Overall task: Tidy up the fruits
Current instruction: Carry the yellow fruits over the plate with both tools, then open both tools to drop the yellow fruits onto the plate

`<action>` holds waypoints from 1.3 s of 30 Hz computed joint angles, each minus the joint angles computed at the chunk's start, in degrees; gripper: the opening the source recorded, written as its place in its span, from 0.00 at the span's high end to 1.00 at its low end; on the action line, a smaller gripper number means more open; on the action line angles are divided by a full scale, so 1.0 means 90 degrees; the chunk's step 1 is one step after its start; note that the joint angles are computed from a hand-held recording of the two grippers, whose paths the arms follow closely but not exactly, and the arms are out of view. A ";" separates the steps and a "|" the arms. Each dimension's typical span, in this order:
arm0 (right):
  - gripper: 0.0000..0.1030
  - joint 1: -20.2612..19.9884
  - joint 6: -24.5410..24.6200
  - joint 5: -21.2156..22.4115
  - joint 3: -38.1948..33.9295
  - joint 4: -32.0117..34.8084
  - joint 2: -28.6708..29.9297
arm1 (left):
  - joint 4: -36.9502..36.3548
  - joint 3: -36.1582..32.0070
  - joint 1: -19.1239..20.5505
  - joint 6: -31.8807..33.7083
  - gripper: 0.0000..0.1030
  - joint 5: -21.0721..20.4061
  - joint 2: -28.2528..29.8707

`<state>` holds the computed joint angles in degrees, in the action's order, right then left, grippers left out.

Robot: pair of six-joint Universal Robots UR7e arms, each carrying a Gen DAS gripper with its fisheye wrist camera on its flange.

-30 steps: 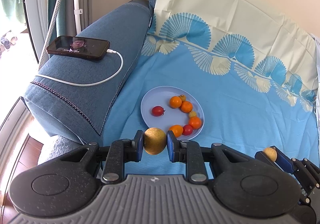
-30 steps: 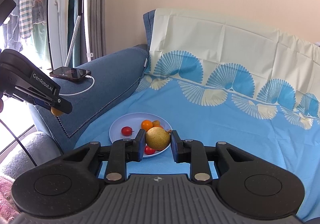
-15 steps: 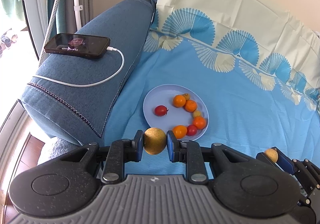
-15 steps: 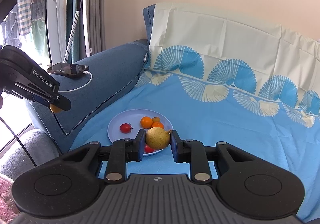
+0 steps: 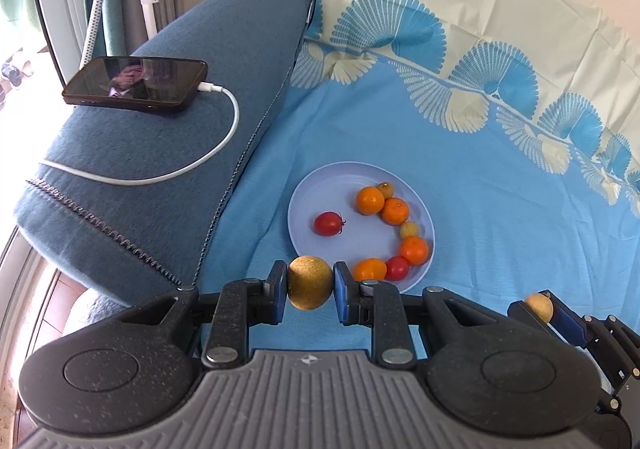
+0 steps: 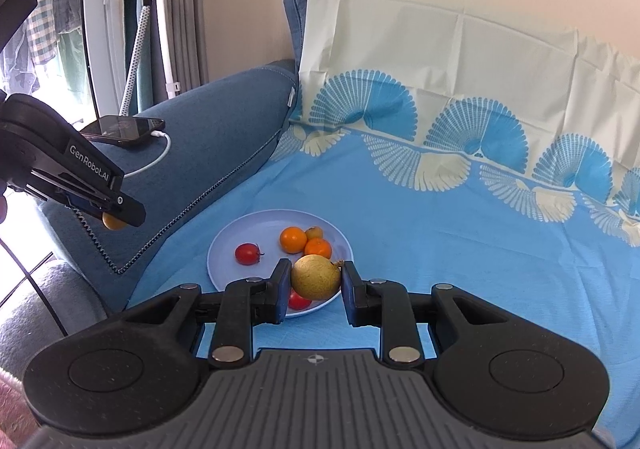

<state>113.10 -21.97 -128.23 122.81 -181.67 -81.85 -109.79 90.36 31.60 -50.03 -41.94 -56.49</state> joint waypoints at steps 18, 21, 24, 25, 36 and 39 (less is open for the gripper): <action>0.73 -0.0807 -0.0517 0.0841 -0.0965 0.0274 0.0983 | -0.0549 -0.1009 0.0733 0.1092 0.74 -0.0126 0.1138; 0.73 -0.0926 -0.0606 0.0938 -0.1133 0.0350 0.1171 | -0.0514 -0.1192 0.0857 0.1169 0.74 -0.0161 0.1335; 0.73 -0.1021 -0.0678 0.0995 -0.1257 0.0429 0.1324 | -0.0477 -0.1335 0.0963 0.1230 0.74 -0.0180 0.1500; 0.73 -0.1052 -0.0702 0.1016 -0.1292 0.0452 0.1368 | -0.0465 -0.1374 0.0992 0.1251 0.74 -0.0188 0.1547; 0.73 -0.1312 -0.0845 0.1152 -0.1575 0.0728 0.1742 | -0.0339 -0.1636 0.1220 0.1397 0.74 -0.0089 0.1882; 0.73 -0.1351 -0.0908 0.1191 -0.1632 0.0771 0.1812 | -0.0412 -0.1676 0.1269 0.1490 0.74 -0.0109 0.1933</action>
<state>100.94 -30.14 -117.50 108.13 -174.73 -65.55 -113.49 75.27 43.02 -36.62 -42.92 -39.09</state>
